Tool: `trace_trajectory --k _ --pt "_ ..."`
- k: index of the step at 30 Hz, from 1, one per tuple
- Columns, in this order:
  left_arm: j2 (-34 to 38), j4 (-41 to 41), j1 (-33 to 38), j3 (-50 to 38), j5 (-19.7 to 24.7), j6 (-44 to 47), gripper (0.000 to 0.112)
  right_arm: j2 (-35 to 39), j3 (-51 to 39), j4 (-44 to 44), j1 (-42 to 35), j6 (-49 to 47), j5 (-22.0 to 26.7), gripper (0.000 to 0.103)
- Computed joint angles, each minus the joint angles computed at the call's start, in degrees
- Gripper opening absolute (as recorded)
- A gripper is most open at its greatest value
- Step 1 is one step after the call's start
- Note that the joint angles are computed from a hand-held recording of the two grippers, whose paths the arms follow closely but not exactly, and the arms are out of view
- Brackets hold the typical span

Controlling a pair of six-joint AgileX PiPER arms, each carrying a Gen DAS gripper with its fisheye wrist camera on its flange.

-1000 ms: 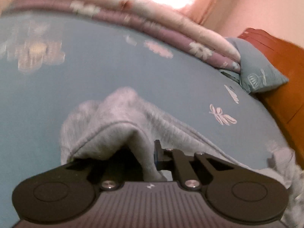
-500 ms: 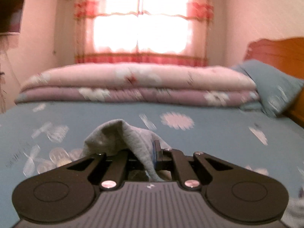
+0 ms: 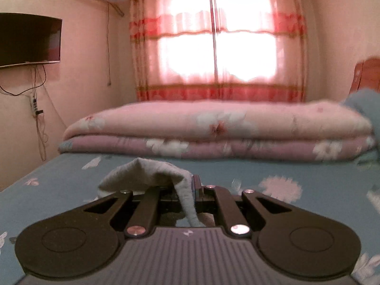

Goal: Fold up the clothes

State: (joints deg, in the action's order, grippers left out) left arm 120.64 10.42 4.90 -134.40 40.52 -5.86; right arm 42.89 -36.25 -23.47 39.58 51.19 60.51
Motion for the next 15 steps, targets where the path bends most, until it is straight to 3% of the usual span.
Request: trace_trajectory --k 6,10,13,15 --pt "-0.18 2.36 0.14 12.23 0.81 -1.97 0.010 1.29 -1.28 -0.14 0.20 -0.61 -0.29 0.082" --pt "-2.09 -3.80 1.89 19.41 2.58 2.04 0.012 1.46 -1.98 -0.95 1.09 0.26 0.21 0.082" --pt "-4.97 -7.94 2.79 24.81 3.02 5.13 0.019 1.08 -2.66 -1.77 2.82 1.88 1.49 0.082" --pt "-6.82 -10.21 3.18 27.01 4.36 8.57 0.030 0.67 -3.23 -3.10 5.38 4.07 3.01 0.082"
